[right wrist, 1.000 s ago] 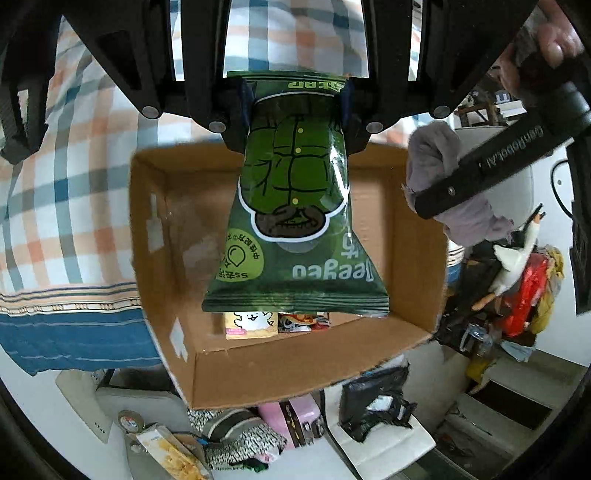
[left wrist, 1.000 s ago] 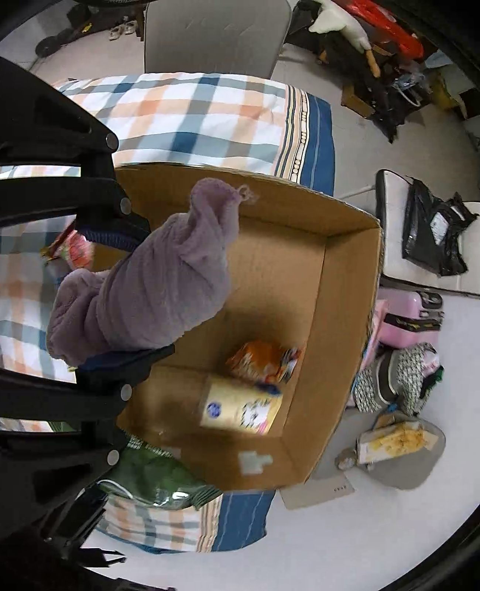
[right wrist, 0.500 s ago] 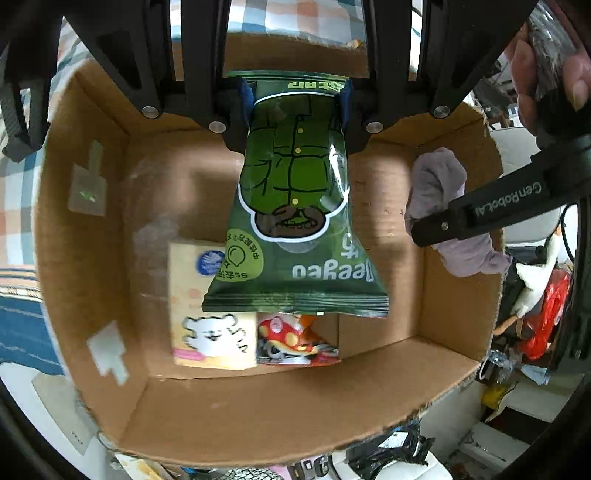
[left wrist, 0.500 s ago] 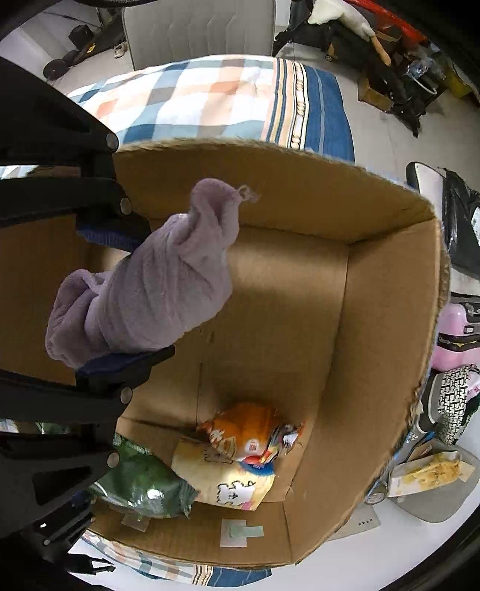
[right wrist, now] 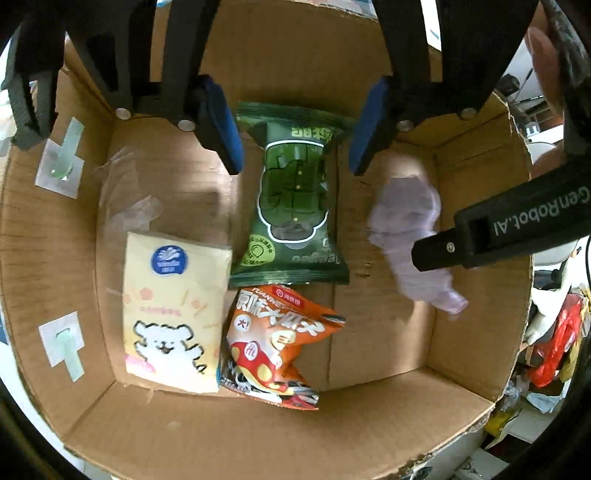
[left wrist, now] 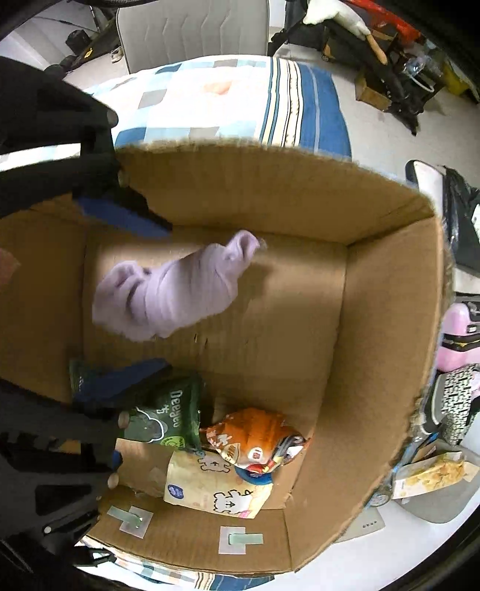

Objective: Organize soft objects
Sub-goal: 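Carry sock and green bag into the box and release both, then grasp the red candy bag with left tool while right tool grasps blue Nestle tube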

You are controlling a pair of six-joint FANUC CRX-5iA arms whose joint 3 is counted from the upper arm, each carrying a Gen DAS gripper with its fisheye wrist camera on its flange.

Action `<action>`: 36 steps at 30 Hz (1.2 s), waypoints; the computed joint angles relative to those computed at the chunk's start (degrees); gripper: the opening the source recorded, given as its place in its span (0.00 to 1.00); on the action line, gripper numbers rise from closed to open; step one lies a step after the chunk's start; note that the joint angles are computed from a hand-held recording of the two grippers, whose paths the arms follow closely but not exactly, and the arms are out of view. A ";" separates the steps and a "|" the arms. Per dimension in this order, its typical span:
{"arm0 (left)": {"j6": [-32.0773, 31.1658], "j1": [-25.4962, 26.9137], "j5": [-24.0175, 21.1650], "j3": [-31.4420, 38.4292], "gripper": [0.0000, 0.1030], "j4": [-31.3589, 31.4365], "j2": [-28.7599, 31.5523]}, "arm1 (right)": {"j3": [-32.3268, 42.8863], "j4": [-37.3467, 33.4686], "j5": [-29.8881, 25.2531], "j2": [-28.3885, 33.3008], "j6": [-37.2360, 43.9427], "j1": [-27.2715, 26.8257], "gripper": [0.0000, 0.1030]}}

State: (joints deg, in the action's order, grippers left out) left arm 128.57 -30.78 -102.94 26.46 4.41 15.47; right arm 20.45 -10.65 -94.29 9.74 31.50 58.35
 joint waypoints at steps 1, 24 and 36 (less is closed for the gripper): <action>0.11 -0.15 -0.14 0.34 0.65 -0.39 -0.16 | 0.03 0.40 0.08 -0.15 -0.23 0.14 0.61; 6.01 -13.26 -5.51 9.52 0.93 -16.75 -8.34 | -0.57 18.65 -6.96 -7.21 -9.03 11.78 0.98; 7.79 -23.88 -12.60 21.98 1.00 -29.01 -6.81 | 2.74 29.76 -13.63 -10.53 -14.23 21.52 0.99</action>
State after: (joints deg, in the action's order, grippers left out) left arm 136.37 -54.66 -115.54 48.44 -24.60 8.66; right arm 23.18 19.11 -107.93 -0.78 17.28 79.87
